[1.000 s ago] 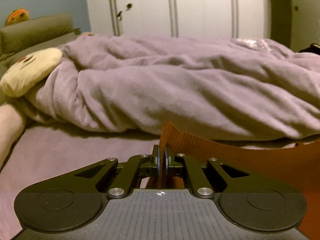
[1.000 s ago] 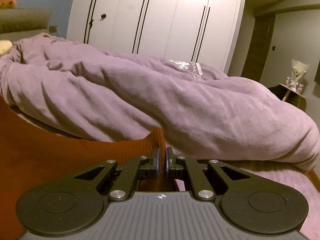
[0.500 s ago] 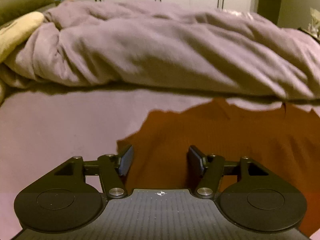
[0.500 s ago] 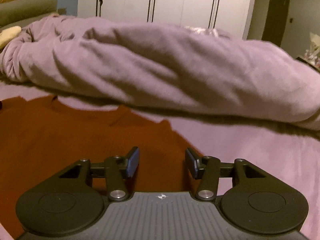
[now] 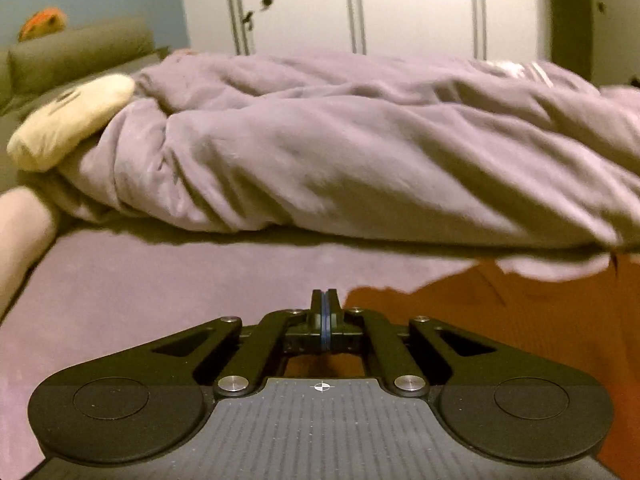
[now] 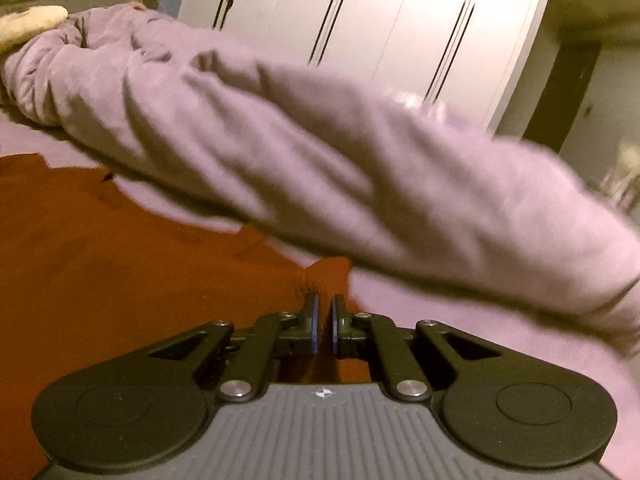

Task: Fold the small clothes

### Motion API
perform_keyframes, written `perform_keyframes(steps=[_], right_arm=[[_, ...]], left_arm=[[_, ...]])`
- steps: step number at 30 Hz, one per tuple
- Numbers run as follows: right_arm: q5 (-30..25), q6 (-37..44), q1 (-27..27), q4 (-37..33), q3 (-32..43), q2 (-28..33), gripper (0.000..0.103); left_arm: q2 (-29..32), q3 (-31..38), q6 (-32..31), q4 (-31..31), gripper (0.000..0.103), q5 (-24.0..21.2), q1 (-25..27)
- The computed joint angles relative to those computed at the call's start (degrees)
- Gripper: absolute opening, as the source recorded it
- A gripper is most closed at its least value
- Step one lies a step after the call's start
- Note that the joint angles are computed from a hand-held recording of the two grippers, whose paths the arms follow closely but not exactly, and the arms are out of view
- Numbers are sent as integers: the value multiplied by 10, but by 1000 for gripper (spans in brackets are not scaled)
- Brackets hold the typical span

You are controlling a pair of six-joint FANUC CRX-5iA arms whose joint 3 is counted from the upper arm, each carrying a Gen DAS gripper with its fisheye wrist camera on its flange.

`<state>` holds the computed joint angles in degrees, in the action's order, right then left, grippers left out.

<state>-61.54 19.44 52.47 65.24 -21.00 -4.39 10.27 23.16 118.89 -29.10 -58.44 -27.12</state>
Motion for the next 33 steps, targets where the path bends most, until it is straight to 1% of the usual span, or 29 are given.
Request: perform_keyframes(steps=[2,3,4,5,6,7,8,9,10,11,13,14,16,17,18,19,22,24,26,29,33], right_arm=[[-16,0,1,28,2,12,5],[-24,9,2,33,5,18,5],[-44,21,4,31,15,32,3],[-53,38,3,16,25,41,3],[-69,67,2,-25,48,56,3],[-89,76,3,-56,66,66,3],[-100,54,6,-63,66,64,3],[-85,21,9,-60,51,48,3],[-66,-7,14,-56,37,29,3],[-58,-28,23,-49,28,18,3],[-32,-54,43,-32,11,-3,4],[-13,-69,52,-26,1,-14,4],[37,-83,65,-37,-6,-30,9],[60,-91,69,-44,-8,-33,11],[78,-99,73,-49,-11,-35,17],[86,-99,77,-55,-11,-33,20],[100,-93,81,-75,-15,-29,22],[90,-85,82,-91,-15,-24,23],[93,-91,80,-68,-32,-29,23],[79,-87,82,-61,-36,-31,23],[77,-93,69,-36,-46,-26,23]], left_arm=[[6,9,-7,23,1,-13,11],[6,9,-14,31,2,-15,13],[6,7,-20,35,2,-19,13],[5,5,-30,43,2,-25,14],[3,-1,-42,55,3,-28,16],[0,-6,-48,63,4,-32,16],[-5,-14,-56,73,5,-32,16],[-12,-25,-60,79,11,-27,14],[-17,-34,-65,85,13,-23,12],[-18,-36,-63,86,14,-27,5],[-21,-42,-63,96,14,-27,-5],[-21,-44,-68,103,18,-25,-10],[-18,-42,-68,106,42,-29,-24],[-17,-42,-63,107,66,-30,-31],[-19,-45,-56,107,71,-26,-36],[-22,-51,-57,111,71,-20,-39],[-14,-45,-66,103,73,-29,-51],[-6,-40,-67,96,74,-37,-56],[-3,-41,-59,92,75,-40,-57],[0,-42,-52,85,77,-36,-57],[7,-37,-50,70,79,-36,-60]])
